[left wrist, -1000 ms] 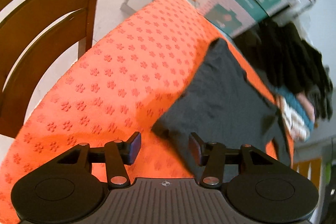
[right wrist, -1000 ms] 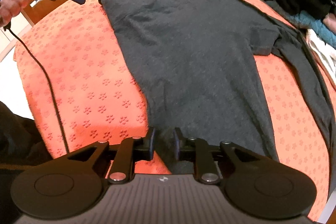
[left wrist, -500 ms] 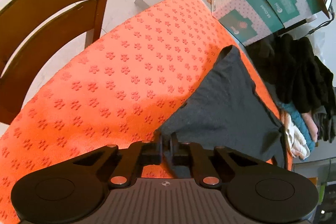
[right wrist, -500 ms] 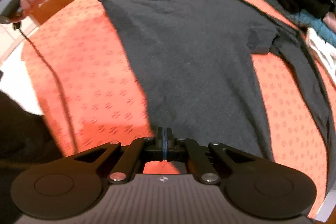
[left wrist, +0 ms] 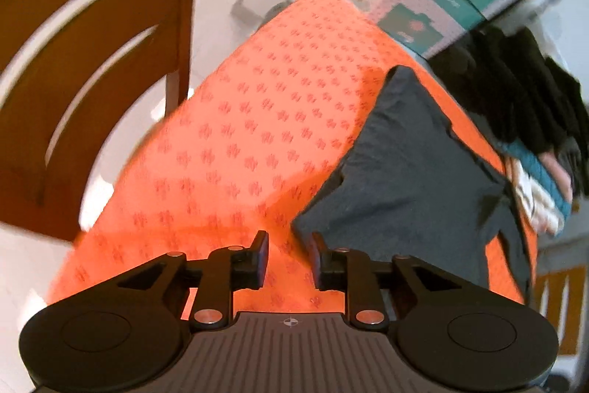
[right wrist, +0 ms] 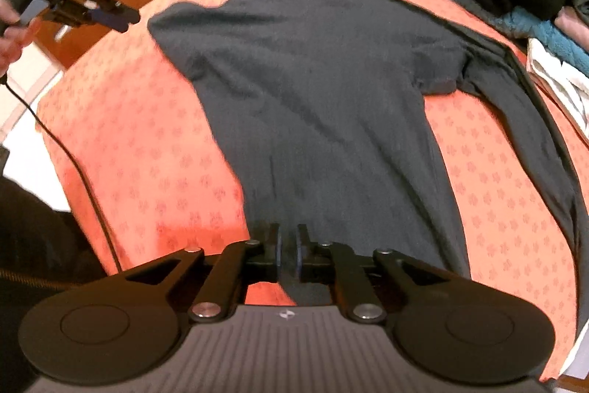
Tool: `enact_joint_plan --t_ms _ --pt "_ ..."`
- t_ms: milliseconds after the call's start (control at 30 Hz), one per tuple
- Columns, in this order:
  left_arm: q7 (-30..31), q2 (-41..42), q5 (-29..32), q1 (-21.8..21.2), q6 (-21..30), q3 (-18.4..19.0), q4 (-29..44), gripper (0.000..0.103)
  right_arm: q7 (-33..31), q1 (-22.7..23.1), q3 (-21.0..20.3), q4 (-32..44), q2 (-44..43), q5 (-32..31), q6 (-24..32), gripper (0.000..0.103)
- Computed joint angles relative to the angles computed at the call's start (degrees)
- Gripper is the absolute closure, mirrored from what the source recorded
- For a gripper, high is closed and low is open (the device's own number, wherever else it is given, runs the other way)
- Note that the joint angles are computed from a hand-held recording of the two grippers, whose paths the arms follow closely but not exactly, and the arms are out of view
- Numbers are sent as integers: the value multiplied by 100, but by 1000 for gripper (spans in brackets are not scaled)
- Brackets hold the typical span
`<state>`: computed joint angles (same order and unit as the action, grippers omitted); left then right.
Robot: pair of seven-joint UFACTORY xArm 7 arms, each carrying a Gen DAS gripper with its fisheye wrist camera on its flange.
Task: Fold clothes
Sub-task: 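Release the hem with the right gripper and withdraw both tools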
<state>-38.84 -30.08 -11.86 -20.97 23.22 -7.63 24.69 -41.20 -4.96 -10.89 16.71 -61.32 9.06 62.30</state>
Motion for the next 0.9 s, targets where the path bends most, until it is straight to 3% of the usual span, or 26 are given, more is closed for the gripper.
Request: enact_joint_plan --t_ms 133,333,433,533,633,767,900 --pt "1082 123 32 -177 222 460 357 70 424 126 215 -38 42 275 -342 82" --pt "3513 776 -375 -364 775 1134 1292 67 1692 544 981 -218 -217 502 -849 76" --pt "4831 1170 -825 -461 1078 1486 1796 62 2807 784 1598 -351 -327 628 -1278 76" --pt "6168 1652 -1388 -499 1667 1833 2377 62 4378 904 2576 -348 -266 791 -1702 75" --pt "6921 1986 -1503 -333 2254 1850 2922 61 6056 798 3601 -122 -21 859 -1876 68" --pt "7787 2475 -1866 -102 3021 1816 3664 57 7783 571 4595 326 288 747 -1772 61" --pt "8374 2809 -1696 131 3104 1534 4054 56 9099 271 5322 694 476 509 -1843 43"
